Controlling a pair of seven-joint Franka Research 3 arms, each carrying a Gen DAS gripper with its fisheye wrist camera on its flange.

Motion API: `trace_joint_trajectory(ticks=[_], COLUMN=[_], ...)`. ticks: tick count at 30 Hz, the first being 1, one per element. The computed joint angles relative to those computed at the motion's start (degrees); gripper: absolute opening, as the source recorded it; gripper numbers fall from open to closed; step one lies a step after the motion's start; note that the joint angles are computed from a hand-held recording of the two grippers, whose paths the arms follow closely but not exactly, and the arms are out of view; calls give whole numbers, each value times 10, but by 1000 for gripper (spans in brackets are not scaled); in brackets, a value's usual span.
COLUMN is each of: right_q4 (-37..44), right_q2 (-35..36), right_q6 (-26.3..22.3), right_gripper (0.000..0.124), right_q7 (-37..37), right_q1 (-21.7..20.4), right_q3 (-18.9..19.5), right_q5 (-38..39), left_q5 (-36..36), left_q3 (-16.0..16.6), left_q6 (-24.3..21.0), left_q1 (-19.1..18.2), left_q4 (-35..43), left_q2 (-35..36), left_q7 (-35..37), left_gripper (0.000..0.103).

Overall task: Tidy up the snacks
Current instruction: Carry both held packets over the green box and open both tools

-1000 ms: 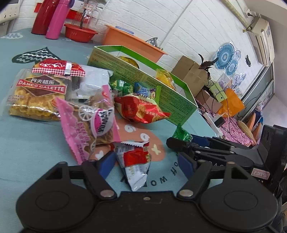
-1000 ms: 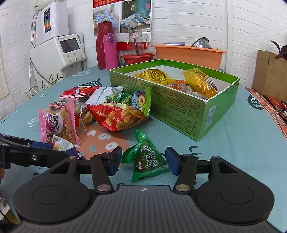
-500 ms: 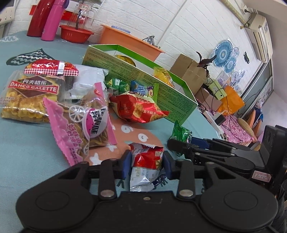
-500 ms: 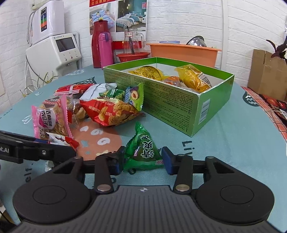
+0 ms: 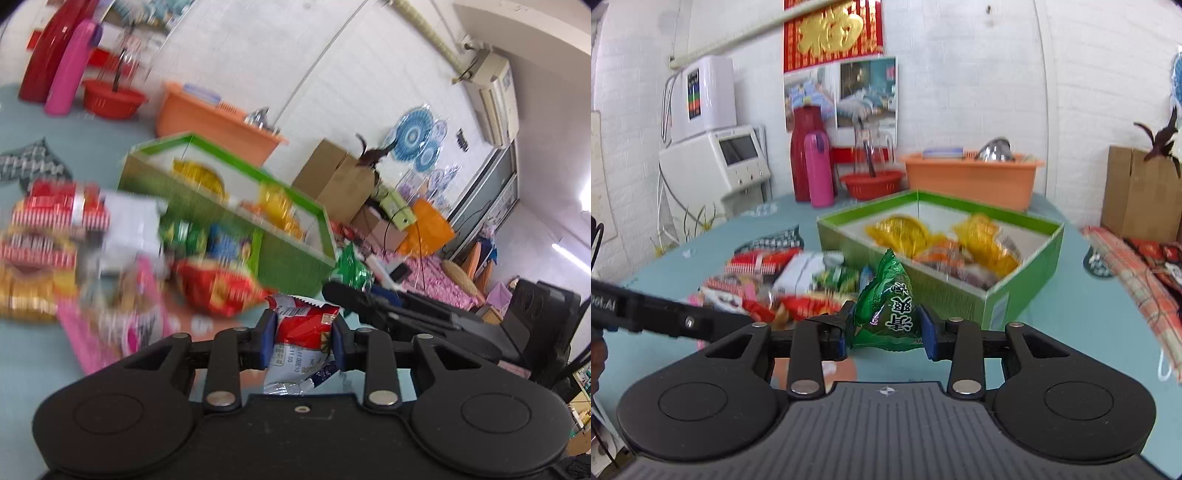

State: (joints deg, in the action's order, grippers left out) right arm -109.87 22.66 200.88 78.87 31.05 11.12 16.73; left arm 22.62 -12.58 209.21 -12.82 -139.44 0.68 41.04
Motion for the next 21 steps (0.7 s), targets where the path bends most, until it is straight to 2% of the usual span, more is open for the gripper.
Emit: trace_joint_trajectory(ticks=[5, 9, 17, 21], right_q4=[41, 82, 188, 236], right_q2=[15, 38, 105, 141], right_q6=[22, 34, 14, -23], right_gripper=[63, 64, 64, 64], right_q7=[-38, -78, -193, -217], right_q1=[42, 69, 142, 174], right_q3=[-45, -73, -158, -211], right_q5=[45, 95, 252, 313], left_q5=[-58, -68, -106, -85], left_q3=[1, 6, 25, 13], left_q6=[-8, -19, -57, -91], left_q1=[-6, -4, -22, -4], left_q4=[64, 130, 258, 310], left_q2=[23, 62, 154, 195], left_q7=[76, 87, 124, 106], left_gripper=[63, 63, 63, 64])
